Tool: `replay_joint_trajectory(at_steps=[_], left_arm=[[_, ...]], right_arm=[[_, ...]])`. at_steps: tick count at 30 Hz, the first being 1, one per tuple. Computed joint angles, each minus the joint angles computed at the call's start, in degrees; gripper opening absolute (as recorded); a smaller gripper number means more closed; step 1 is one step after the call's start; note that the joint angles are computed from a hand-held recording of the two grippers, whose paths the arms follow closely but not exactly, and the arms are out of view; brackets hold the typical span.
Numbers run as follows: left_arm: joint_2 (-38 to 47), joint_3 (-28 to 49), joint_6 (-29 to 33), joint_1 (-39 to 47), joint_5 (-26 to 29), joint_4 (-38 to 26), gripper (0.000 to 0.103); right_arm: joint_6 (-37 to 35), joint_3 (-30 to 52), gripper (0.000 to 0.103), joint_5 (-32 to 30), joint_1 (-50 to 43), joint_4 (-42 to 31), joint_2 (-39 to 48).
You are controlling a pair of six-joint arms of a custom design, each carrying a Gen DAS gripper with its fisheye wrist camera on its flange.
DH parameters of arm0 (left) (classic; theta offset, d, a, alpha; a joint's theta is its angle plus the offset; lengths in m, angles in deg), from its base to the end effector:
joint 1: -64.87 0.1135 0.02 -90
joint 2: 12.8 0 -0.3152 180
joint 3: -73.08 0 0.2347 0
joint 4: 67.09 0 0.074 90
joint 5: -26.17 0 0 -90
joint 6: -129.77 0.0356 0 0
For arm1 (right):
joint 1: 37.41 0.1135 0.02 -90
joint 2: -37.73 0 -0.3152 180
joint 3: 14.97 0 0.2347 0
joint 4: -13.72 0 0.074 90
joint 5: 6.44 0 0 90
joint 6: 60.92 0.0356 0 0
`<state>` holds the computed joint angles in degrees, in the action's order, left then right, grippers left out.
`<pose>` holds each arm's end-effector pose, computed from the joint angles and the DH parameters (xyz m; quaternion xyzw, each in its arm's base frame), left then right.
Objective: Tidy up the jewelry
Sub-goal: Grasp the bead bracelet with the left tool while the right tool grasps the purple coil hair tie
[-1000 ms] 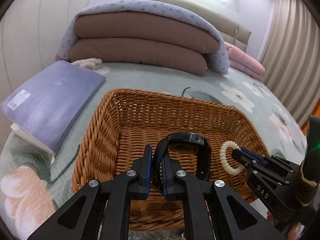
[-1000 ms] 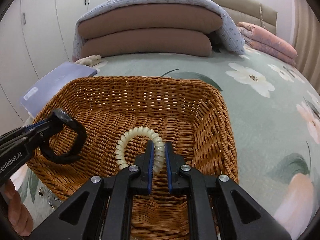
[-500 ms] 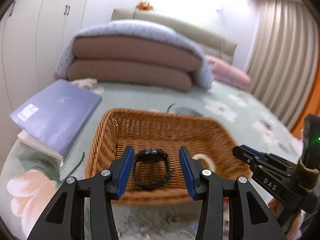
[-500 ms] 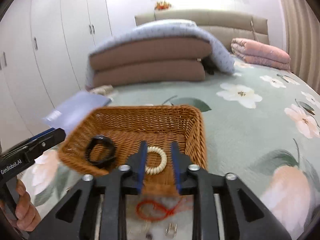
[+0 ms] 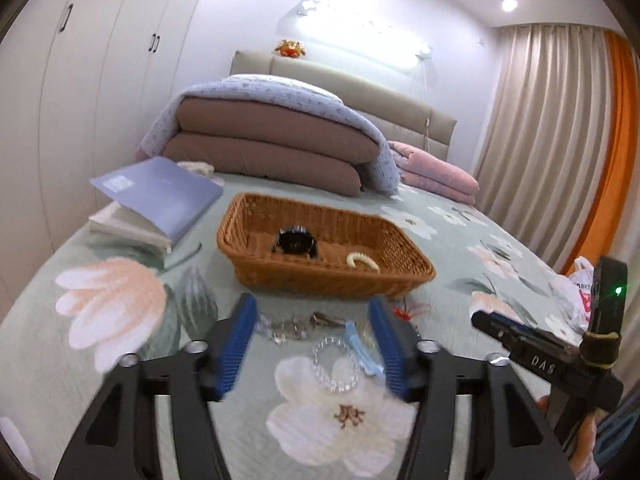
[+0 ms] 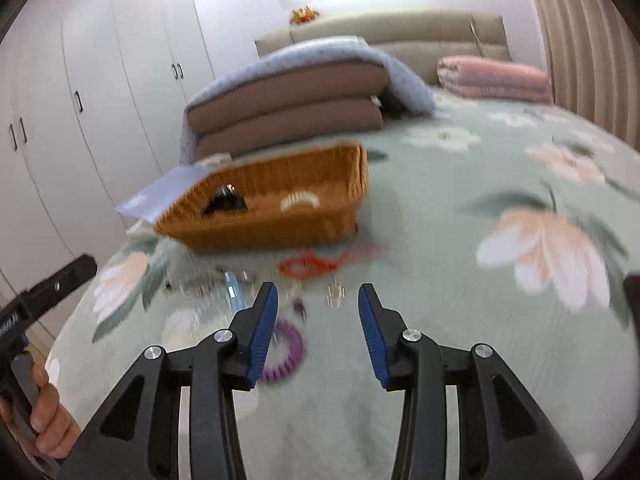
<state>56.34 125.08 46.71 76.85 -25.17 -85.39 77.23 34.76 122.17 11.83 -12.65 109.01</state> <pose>0.2149 0.0229 0.2798 0.1147 0.8445 -0.2191 0.4750 0.1509 0.1411 0.2502 0.1103 0.8819 0.0509 0.4554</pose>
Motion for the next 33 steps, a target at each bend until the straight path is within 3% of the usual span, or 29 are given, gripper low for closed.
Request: replay_joint_trajectory(at_steps=[4,10,16,23,26,28,29,30,31,33], left_arm=[[3.9,-0.2,-0.7,-2.7,-3.1,1.4,0.067],[9.4,-0.9,-1.3,-4.6,-6.3,3.3,0.067],[14.2,0.9,0.5,-10.5,-13.0,0.9,0.067],[15.7,1.9,1.9,-13.4,-15.2,-0.8,0.066],[18.3,4.0,1.8,-14.9,-16.1,-3.1,0.057],[18.2,3.8,1.4,-16.5,-18.7,-2.4,0.057],[18.0,3.3,1.5,-17.0,-19.3,-1.8,0.057],[17.9,3.0,1.6,-17.6,-20.4,-1.4,0.054],[17.6,2.4,1.5,-18.6,-22.4,-0.6,0.050],[17.3,2.0,1.8,-19.5,-23.6,-0.1,0.026]], right_arm=[[-1.5,-1.9,0.045,-5.3,-2.3,2.7,1.7],[-2.7,-1.5,0.047,-6.0,-2.3,3.3,5.3],[-3.8,1.7,0.047,-6.6,-2.4,0.6,9.9],[-4.9,2.6,0.047,-8.6,-3.3,0.5,12.0],[-5.2,4.4,0.046,-7.5,-2.5,-1.3,14.3],[-5.2,5.6,0.046,-6.5,-1.9,-2.5,15.6],[-5.4,6.1,0.042,-6.0,-1.6,-3.1,16.2],[-5.7,6.3,0.030,-6.0,-1.4,-3.2,16.5],[-6.1,6.7,0.024,-5.7,-1.1,-3.4,16.9],[-6.6,7.6,0.019,-4.8,-0.2,-4.3,18.0]])
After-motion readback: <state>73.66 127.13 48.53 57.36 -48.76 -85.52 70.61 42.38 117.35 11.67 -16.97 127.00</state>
